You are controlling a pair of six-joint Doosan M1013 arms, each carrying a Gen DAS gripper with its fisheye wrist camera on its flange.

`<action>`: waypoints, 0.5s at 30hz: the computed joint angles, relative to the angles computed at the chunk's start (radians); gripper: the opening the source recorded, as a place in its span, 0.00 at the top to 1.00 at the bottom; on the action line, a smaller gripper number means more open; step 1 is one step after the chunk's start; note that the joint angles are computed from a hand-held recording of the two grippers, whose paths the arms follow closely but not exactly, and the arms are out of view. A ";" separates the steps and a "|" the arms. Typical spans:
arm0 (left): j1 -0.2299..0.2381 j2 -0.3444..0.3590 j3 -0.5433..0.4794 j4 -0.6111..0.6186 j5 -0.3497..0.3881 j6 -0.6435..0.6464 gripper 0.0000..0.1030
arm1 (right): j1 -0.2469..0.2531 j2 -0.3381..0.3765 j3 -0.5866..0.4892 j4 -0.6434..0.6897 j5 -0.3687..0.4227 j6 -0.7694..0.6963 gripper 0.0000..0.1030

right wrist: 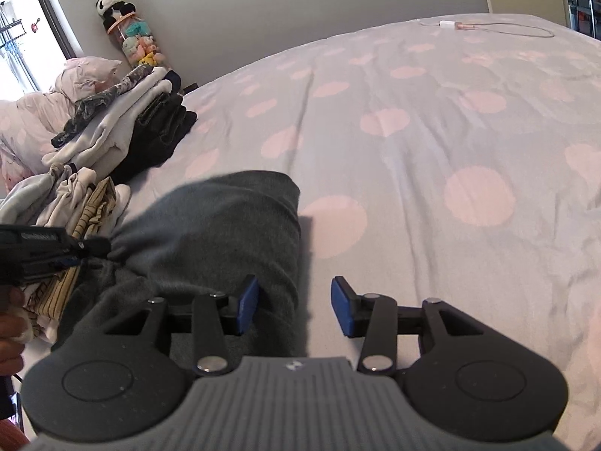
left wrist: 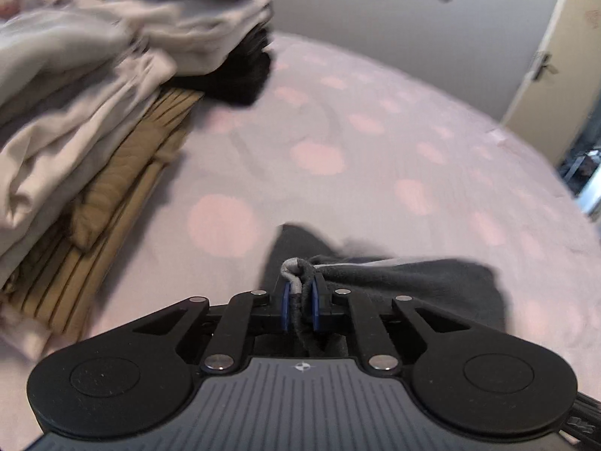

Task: Fold clothes
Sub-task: 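Grasp the bundle with the right tool while the left tool holds it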

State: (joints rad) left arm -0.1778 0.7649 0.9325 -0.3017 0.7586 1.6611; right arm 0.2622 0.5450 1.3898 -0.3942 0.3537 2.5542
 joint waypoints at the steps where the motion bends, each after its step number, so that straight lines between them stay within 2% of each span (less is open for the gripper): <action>1: 0.000 0.008 -0.010 0.012 0.016 -0.015 0.87 | -0.002 0.003 -0.003 0.025 0.000 -0.023 0.53; 4: -0.004 0.020 -0.027 0.050 0.037 -0.044 0.80 | -0.006 0.012 -0.012 0.060 0.005 -0.055 0.52; 8: -0.003 0.002 -0.002 0.056 -0.003 -0.058 0.58 | -0.008 0.007 -0.003 0.048 -0.010 -0.024 0.52; 12: 0.017 -0.031 0.041 -0.068 -0.039 0.015 0.37 | -0.009 -0.006 0.016 0.003 -0.043 0.050 0.50; 13: 0.022 -0.039 0.050 -0.102 -0.039 0.042 0.31 | -0.011 -0.007 0.012 0.036 -0.036 0.024 0.46; 15: 0.026 -0.045 0.058 -0.136 -0.024 0.090 0.28 | -0.019 -0.006 0.000 0.159 -0.021 -0.070 0.41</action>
